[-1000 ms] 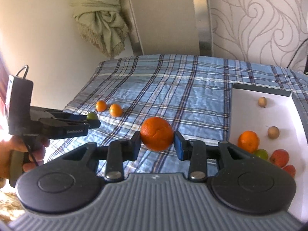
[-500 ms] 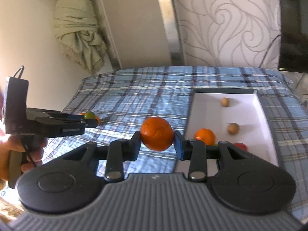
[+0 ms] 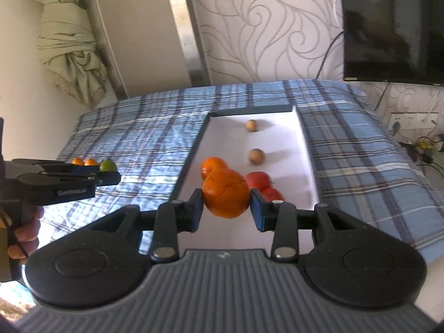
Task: Organize fruits
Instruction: 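Carry the orange into the tray and open the right gripper while the left holds the lime, then lower the green lime into the tray and open the left gripper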
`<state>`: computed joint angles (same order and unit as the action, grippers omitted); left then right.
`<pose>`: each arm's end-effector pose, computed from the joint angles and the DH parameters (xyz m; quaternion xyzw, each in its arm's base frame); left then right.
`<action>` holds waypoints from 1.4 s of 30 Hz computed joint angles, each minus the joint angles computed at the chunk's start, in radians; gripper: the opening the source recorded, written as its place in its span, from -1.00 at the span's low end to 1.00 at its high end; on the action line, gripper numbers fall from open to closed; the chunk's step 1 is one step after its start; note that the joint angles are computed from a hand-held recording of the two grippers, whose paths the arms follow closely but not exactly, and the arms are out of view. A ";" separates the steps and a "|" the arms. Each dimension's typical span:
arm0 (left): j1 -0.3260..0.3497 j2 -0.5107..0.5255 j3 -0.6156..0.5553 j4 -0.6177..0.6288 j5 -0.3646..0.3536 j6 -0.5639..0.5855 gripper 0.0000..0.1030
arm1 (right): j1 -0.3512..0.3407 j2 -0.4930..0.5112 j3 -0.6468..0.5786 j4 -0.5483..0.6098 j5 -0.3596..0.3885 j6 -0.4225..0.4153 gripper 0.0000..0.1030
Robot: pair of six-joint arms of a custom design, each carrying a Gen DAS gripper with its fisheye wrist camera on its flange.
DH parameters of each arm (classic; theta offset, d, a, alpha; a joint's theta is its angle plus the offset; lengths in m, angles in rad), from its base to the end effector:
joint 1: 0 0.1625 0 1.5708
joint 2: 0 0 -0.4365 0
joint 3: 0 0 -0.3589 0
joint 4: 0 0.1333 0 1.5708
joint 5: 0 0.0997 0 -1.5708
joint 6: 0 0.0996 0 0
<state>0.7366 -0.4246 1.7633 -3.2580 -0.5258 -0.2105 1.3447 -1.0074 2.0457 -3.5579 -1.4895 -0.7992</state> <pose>-0.2904 -0.5596 -0.0199 0.1795 0.8388 -0.3754 0.3510 0.0136 -0.5717 0.2455 0.2690 -0.8473 0.4155 0.1924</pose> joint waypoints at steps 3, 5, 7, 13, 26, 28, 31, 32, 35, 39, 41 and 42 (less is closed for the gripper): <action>-0.008 0.021 -0.023 -0.016 -0.003 0.024 -0.40 | -0.019 -0.003 -0.001 0.007 -0.007 -0.006 -0.23; -0.010 0.032 -0.034 -0.024 -0.010 0.032 -0.40 | -0.030 -0.007 -0.004 0.021 -0.008 -0.005 -0.23; -0.013 0.041 -0.043 -0.022 -0.015 0.027 -0.40 | -0.037 -0.011 -0.007 0.026 -0.002 -0.012 -0.23; -0.016 0.051 -0.068 -0.010 -0.007 0.029 -0.40 | -0.032 -0.003 -0.049 0.072 -0.009 -0.025 -0.23; -0.009 0.042 -0.090 0.047 0.004 0.039 -0.40 | 0.006 0.077 -0.138 0.154 -0.078 -0.058 -0.20; -0.002 0.049 -0.110 0.044 -0.009 0.069 -0.40 | 0.012 0.084 -0.142 0.139 -0.089 -0.055 -0.20; 0.011 0.067 -0.153 0.043 -0.038 0.111 -0.40 | 0.014 0.086 -0.139 0.109 -0.086 -0.074 -0.01; 0.016 0.076 -0.172 0.041 -0.050 0.128 -0.40 | 0.012 0.084 -0.133 0.092 -0.080 -0.079 0.02; 0.032 0.110 -0.241 0.043 -0.087 0.181 -0.40 | 0.006 0.071 -0.118 0.060 -0.064 -0.073 0.02; 0.051 0.167 -0.347 0.053 -0.138 0.257 -0.40 | -0.007 0.018 -0.084 0.068 -0.034 -0.051 0.02; 0.058 0.196 -0.399 0.062 -0.157 0.283 -0.40 | -0.009 -0.003 -0.065 0.062 -0.032 -0.062 0.02; 0.063 0.211 -0.428 0.062 -0.170 0.301 -0.40 | -0.012 -0.015 -0.052 0.058 -0.026 -0.069 0.02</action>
